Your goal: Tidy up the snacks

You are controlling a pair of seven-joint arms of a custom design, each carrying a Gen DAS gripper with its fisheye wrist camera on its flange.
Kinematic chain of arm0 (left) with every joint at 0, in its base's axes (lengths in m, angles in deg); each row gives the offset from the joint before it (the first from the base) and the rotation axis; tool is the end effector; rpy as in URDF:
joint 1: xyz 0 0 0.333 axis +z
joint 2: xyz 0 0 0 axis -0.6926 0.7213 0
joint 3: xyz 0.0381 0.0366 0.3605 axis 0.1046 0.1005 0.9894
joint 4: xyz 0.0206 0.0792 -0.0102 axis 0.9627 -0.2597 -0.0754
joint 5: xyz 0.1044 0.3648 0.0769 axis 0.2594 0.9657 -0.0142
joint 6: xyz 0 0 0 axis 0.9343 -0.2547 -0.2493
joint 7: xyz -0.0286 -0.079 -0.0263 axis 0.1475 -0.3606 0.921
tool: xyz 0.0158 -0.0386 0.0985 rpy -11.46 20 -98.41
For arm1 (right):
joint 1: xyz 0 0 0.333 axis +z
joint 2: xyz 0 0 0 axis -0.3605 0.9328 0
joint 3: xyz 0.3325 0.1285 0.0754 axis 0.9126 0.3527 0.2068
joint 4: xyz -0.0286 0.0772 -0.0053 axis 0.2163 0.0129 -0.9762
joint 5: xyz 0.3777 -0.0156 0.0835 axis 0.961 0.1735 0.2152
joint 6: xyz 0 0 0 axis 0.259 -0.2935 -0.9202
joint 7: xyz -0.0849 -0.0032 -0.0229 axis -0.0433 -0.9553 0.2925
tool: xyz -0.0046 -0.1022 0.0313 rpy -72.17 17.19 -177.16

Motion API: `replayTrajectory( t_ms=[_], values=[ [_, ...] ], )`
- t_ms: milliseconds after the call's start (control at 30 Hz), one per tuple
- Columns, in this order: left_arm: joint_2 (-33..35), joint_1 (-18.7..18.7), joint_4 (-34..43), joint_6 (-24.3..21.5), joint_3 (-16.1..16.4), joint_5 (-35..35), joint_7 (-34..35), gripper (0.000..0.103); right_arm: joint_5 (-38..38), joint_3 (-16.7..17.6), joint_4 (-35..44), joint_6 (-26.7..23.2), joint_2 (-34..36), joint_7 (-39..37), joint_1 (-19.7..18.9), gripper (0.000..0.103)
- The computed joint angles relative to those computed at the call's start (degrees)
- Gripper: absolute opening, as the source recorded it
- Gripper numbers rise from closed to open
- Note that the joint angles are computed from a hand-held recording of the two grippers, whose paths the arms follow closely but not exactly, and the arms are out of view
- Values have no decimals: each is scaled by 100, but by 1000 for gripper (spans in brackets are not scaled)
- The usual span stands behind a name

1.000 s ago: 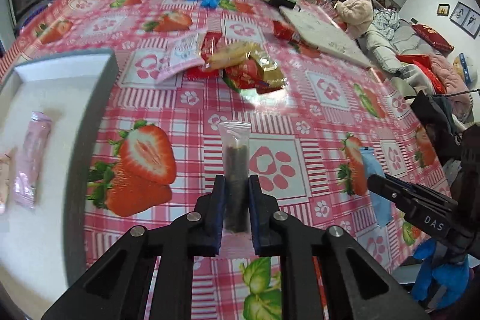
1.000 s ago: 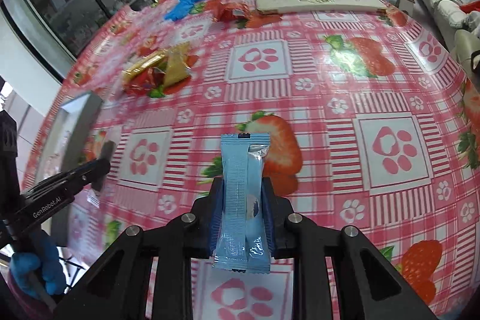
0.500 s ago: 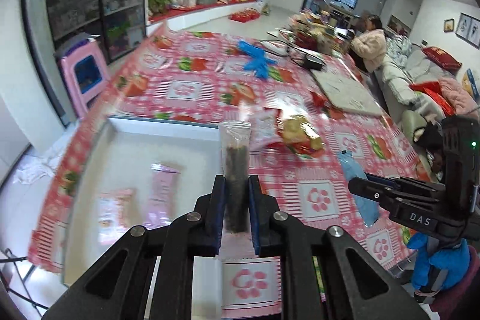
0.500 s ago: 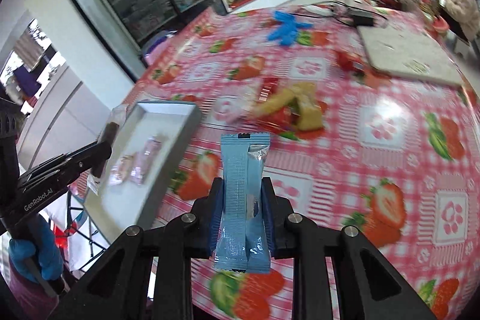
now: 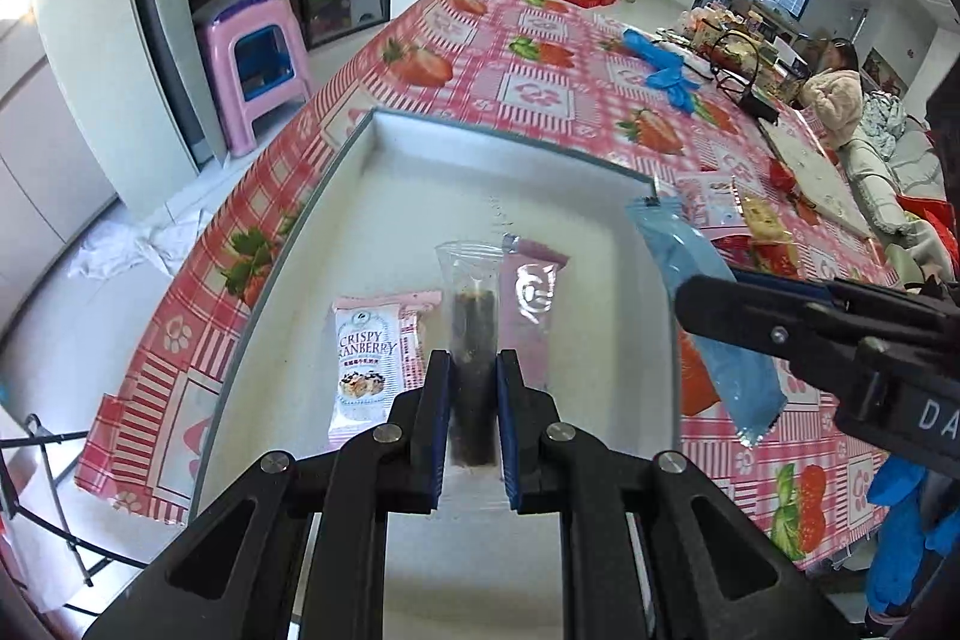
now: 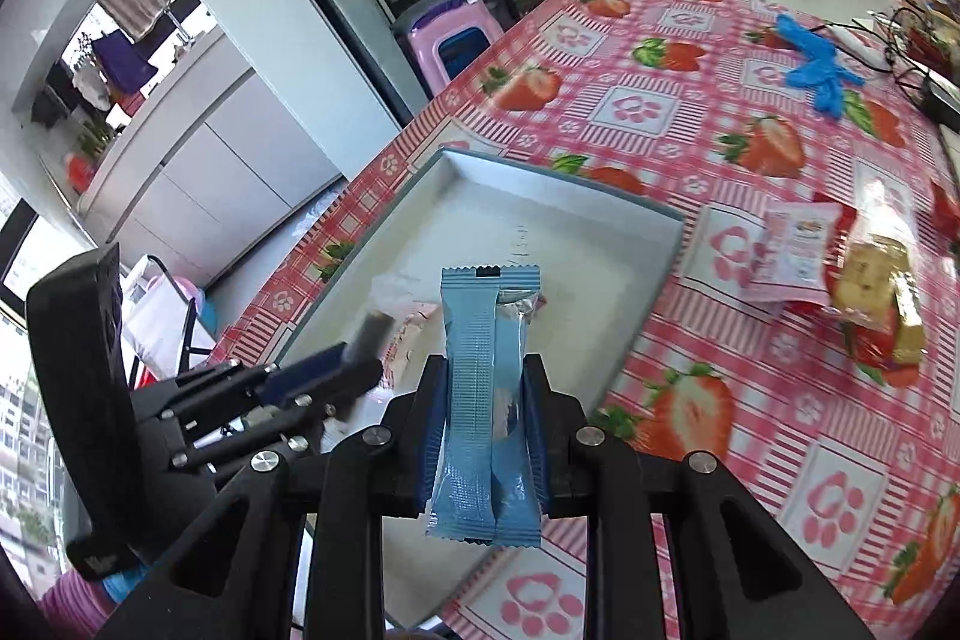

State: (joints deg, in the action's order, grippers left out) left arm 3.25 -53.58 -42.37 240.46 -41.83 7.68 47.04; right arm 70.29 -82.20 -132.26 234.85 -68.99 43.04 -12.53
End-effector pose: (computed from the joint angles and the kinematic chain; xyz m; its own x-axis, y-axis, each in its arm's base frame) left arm 0.5561 -0.2216 0.4051 -0.1066 -0.9869 0.1212 -0.8531 0.0281 -0.5210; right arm 0.5852 0.1051 0.4217 0.3252 -0.8781 -0.3511 -0.8545 -0.1137 -0.5069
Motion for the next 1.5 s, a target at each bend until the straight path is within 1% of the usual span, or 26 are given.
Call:
replayTrajectory(
  t_ms=[100,200,267,333,367,400,433,500,567,633,667,700,733,767,833,933,967,1000,1067,1133,1167,1200,1233,1333,1433,1500],
  values=[
    [126,64,63,0,-39,-100,116,18,-296,-10,149,-16,182,246,72,26],
    [187,2,70,35,56,72,53,33,-612,-6,289,-89,344,458,90,26],
    [218,72,63,96,-10,13,175,67,-759,4,364,-103,439,582,89,28],
    [190,-70,8,259,180,245,-24,79,-872,14,411,-86,484,668,78,58],
    [177,-131,-22,350,269,376,-124,79,-901,14,409,5,499,689,69,89],
    [176,-128,-26,391,274,426,-136,79,-910,24,408,122,514,707,64,97],
    [180,-80,-15,364,216,395,-88,79,-864,39,376,332,502,654,39,97],
    [166,25,5,272,66,239,24,79,-906,33,399,460,517,649,-15,97],
    [117,118,-49,318,-58,84,168,79,-1207,-102,434,771,572,904,1,97],
    [30,93,-153,486,-52,75,186,80,-1876,-423,504,1161,696,1532,126,97],
    [-8,112,-207,581,-90,30,226,81,-2443,-777,616,1302,835,2149,292,97],
    [-27,142,-238,630,-140,-35,280,81,-2916,-1123,786,1257,989,2720,454,97],
    [-44,264,-271,675,-304,-215,446,81,-3234,-1386,980,1130,1150,3181,534,97],
    [-50,424,-282,676,-522,-458,672,81,-3385,-1487,1165,987,1290,3458,502,97],
    [-62,567,-284,640,-747,-777,994,81,-3672,-1630,1546,594,1584,3931,417,97],
    [-142,576,-359,672,-808,-1032,1257,81,-4197,-1785,1826,273,1882,4466,393,97],
    [-176,617,-400,688,-874,-1168,1376,81,-4309,-1785,1864,224,1953,4594,354,97],
    [-210,671,-427,677,-960,-1333,1509,81,-4297,-1666,1884,153,2014,4587,203,97],
    [-239,676,-425,635,-1010,-1559,1690,81,-3854,-1160,1741,278,1950,4222,-324,96],
    [-254,654,-391,584,-1065,-1783,1872,81,-3792,-956,1442,455,1737,4168,-528,76],
    [-246,622,-339,523,-1093,-1876,1960,81,-3559,-741,1285,461,1600,3970,-725,64],
    [-234,563,-288,479,-1093,-1929,2024,81,-3378,-610,1168,453,1496,3812,-852,47],
    [-217,473,-241,451,-1052,-1926,2039,81,-3053,-386,963,435,1331,3468,-1083,41],
    [-100,2,3,305,-758,-1543,1702,81,-2684,-291,398,573,945,2853,-1206,40],
    [96,-265,325,72,-745,-1395,1494,81,-2075,-170,-10,538,652,2145,-1405,40],
    [280,-531,619,-89,-617,-1148,1194,82,-1602,-163,-238,403,450,1534,-1565,41]
  ],
)
